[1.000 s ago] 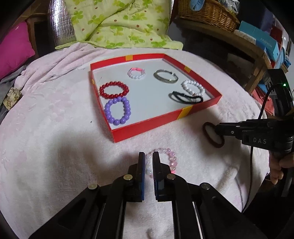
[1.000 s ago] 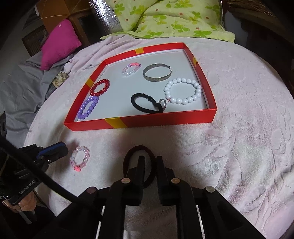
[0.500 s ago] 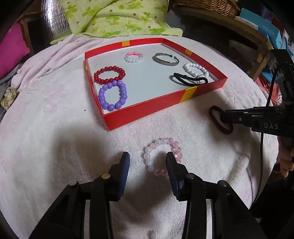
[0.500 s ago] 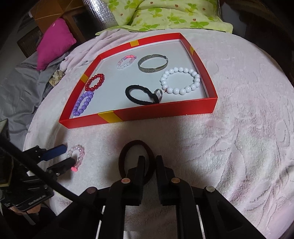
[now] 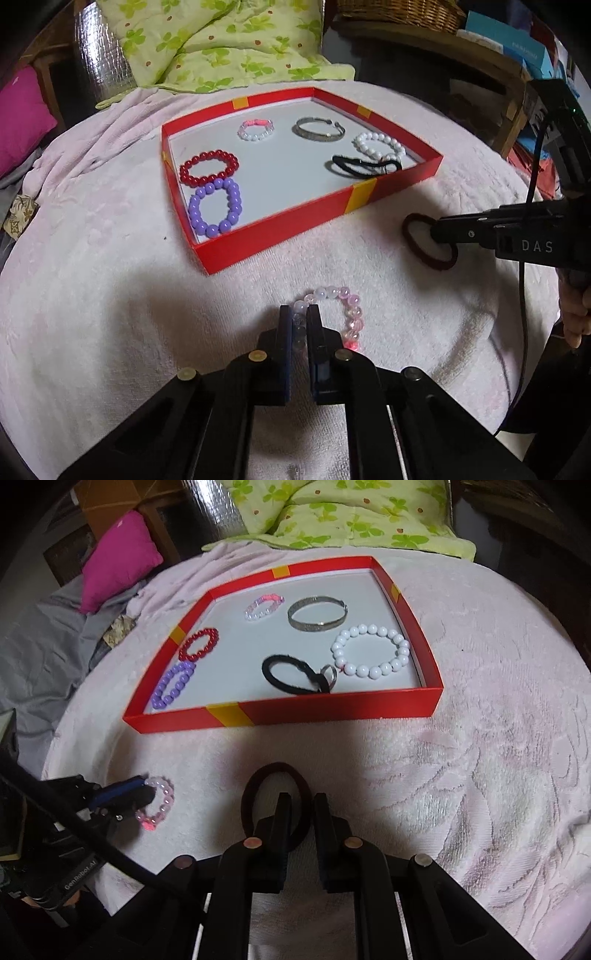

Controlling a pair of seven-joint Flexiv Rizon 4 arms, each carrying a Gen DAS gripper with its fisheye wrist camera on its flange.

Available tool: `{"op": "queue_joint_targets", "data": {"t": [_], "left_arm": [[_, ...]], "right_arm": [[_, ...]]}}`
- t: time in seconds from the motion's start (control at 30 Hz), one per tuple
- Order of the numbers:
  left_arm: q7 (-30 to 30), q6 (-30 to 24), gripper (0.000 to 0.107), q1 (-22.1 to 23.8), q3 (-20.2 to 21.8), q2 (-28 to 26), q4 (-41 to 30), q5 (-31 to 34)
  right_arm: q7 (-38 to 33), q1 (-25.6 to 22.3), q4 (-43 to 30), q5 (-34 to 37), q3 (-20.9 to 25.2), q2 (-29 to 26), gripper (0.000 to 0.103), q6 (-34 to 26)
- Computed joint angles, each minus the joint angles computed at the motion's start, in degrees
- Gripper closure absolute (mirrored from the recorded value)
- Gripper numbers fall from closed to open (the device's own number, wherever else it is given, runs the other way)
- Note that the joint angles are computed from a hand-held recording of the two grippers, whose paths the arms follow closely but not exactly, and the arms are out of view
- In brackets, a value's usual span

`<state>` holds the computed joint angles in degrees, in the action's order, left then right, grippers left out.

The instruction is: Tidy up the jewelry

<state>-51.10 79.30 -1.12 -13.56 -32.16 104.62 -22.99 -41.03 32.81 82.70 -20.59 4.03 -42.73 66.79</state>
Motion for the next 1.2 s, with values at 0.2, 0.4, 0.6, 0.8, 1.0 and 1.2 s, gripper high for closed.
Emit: {"op": "queue_joint_targets", "data": {"t": [0.2,0.4,0.6,0.8,1.0,1.2], "left_arm": [[4.6,3.5,0.099,6.0,-7.7,1.9,3.2,-5.2],[8.1,6.6,0.099,10.3,-13.5,3.3,5.6,-9.5],[8.6,7.5,0.099,11.7,-15.5,3.6,6.1,-11.2],[7.3,6.6,0.099,9.8,-12.9,3.7,5.5,-10.7],[6.9,6.1,0.099,8.9,-11.8,3.8,5.3,-10.9],[6.5,5.6,0.099,7.7,-10.5,3.8,5.0,-10.7]], "right_arm": [[-0.3,-0.3,1.1,0.3,0.3,0.5,0.092,4.9],[-0.6,-0.9,2.2,1.7,0.7,1.1,0.092,9.7],[-1.4,-2.0,2.5,3.5,2.1,1.4,0.092,11.5],[-0.2,-0.6,2.5,2.3,-0.1,1.9,0.090,7.6],[-0.3,-0.7,1.5,1.8,0.3,1.3,0.054,4.4],[-1.2,1.6,-1.7,-1.7,-1.4,-0.8,0.083,-3.3]]}}
